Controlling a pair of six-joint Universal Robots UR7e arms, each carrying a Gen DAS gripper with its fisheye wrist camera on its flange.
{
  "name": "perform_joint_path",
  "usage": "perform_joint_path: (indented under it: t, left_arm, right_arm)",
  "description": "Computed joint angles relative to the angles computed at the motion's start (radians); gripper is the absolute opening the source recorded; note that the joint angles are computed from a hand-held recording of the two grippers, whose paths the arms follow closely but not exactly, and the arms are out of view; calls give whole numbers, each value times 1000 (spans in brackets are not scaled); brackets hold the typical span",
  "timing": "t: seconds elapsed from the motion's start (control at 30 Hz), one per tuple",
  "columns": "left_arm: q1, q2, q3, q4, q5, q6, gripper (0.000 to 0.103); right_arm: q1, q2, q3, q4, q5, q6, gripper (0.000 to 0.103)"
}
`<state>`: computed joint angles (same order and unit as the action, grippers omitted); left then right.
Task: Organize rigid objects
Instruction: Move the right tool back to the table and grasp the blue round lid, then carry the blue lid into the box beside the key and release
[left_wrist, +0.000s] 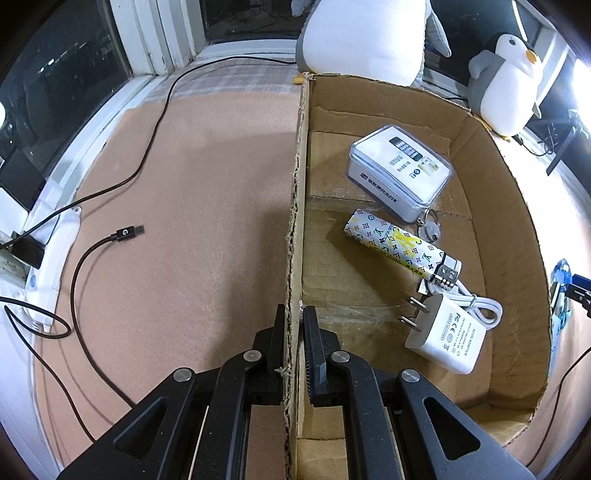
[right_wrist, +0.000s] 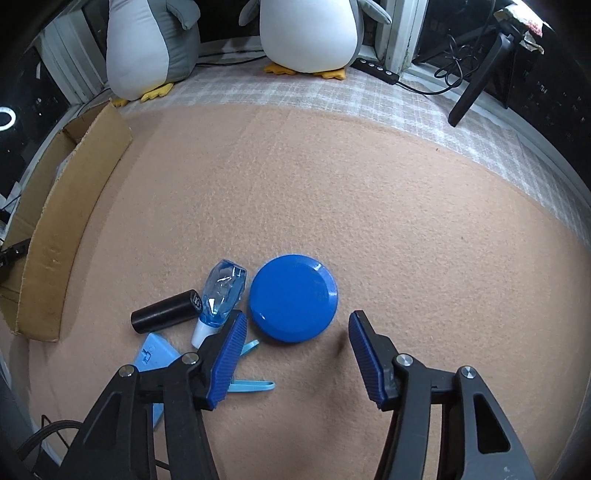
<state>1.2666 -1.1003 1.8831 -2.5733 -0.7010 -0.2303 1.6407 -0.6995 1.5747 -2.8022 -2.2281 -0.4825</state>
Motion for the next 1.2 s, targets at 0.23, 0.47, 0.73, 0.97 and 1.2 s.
perform_joint_path:
  t: [0.23,0.47,0.73,0.97,1.2]
  left_arm:
    - [3,-1,-1,-2,-8,-1,6]
    - [4,-1,-2,-1,-11,-4,6]
    - [5,-1,-3,2,-16,-6,6]
    - [5,0,-5,5,-19,-11,6]
    - [5,0,-5,4,-20,-10,6]
  right_arm:
    - [2,20,-9,-17,-13,-15,46]
    - [-2,21,-16,-21,-8,-23,45]
    - [-4,27,-29,-18,-15,-37,44]
    - [-4,46,-68,15,-15,-47,45]
    - [-6,57,-94,40,-16,-50,45]
